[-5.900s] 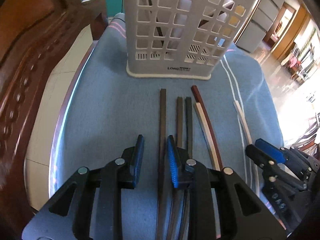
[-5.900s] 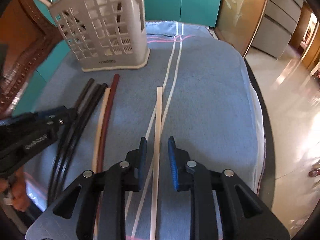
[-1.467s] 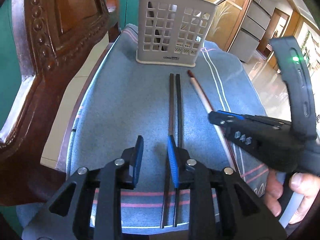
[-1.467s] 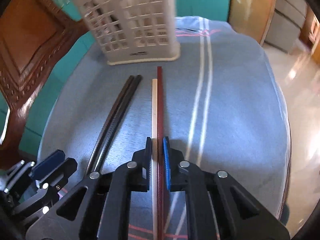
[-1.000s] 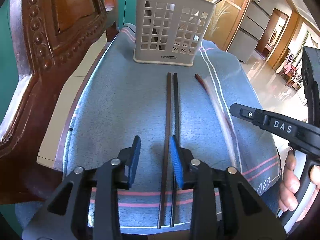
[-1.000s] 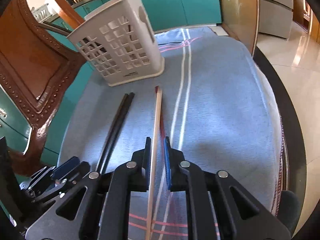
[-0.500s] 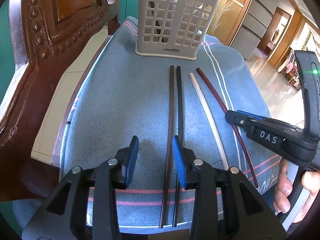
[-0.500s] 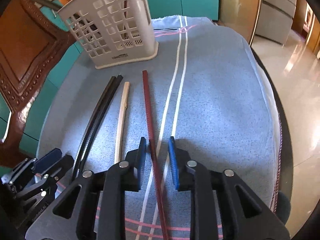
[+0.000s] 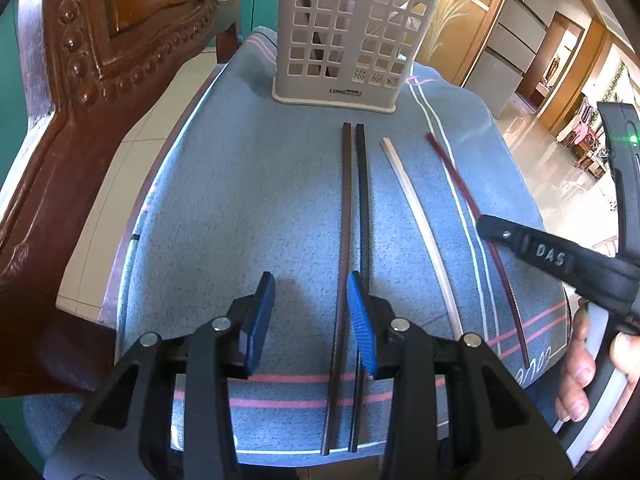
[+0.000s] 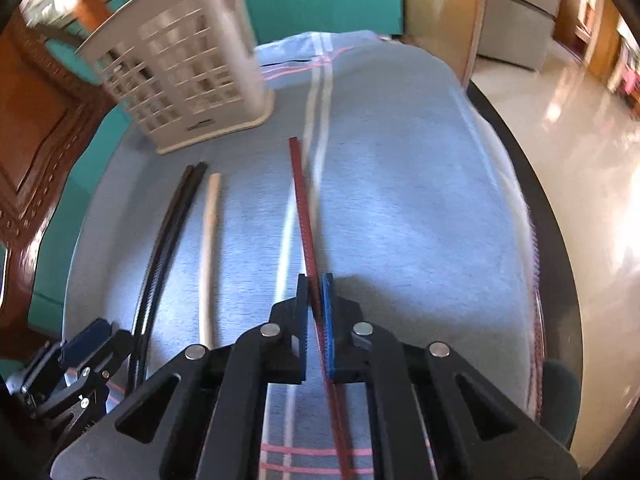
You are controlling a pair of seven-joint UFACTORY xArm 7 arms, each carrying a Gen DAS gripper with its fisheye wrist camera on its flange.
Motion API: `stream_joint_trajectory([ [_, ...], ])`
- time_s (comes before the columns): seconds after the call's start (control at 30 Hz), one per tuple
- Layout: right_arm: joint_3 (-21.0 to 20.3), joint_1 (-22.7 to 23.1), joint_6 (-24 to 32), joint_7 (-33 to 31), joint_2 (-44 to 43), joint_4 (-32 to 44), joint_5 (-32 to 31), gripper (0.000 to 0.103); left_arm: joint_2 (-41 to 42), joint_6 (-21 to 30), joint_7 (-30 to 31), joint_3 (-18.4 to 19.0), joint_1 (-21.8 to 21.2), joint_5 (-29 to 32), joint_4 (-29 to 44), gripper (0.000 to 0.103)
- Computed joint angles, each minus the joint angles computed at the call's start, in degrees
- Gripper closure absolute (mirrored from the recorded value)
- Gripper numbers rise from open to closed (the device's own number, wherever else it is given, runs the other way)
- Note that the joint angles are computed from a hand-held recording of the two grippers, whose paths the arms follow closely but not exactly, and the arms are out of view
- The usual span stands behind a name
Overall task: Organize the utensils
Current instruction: 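Grasp a red-brown chopstick with the right tool while the left tool grasps a dark brown chopstick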
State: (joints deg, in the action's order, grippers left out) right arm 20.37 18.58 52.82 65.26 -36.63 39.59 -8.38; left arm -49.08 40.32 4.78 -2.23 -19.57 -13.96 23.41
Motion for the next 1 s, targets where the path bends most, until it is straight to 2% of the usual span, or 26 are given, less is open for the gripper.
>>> stream_joint_trajectory([
  [0.23, -1.7, 1.3, 3.2, -0.1, -3.8, -1.3, 4.3, 0.096, 0.2, 0.1, 0.0, 0.1, -0.1, 0.0, 0.1, 0.064],
  [0.33, -2.4, 2.2, 0.8, -1.7, -5.4, -2.6, 5.6, 0.096, 0.1, 0.2, 0.0, 0.1, 0.0, 0.0, 0.1, 0.063],
  [0.5, -0.7, 0.5, -0.4, -2.5, -5.8, -1.9, 3.6, 0.092, 0.0, 0.0, 0.1, 0.4, 0.2, -0.2, 0.2, 0.063],
  [0.7, -0.7, -0.2, -0.6, -4.8, -3.9, -0.8, 2.3, 0.090, 0.7, -0.4, 0.5, 1.0, 0.5, -0.6, 1.3, 0.063],
  [0.77, -0.5, -0.3, -0.7, -5.1, -2.7, -0.3, 2.1, 0.086, 1.3, -0.6, 0.2, 0.7, 0.5, -0.7, 1.9, 0.063],
  [1.0, -0.5, 0.1, -0.5, -5.4, -0.7, -0.4, 1.9, 0.081, 8.7, -1.8, 1.1, 0.4, -0.8, -1.5, 6.6, 0.063],
])
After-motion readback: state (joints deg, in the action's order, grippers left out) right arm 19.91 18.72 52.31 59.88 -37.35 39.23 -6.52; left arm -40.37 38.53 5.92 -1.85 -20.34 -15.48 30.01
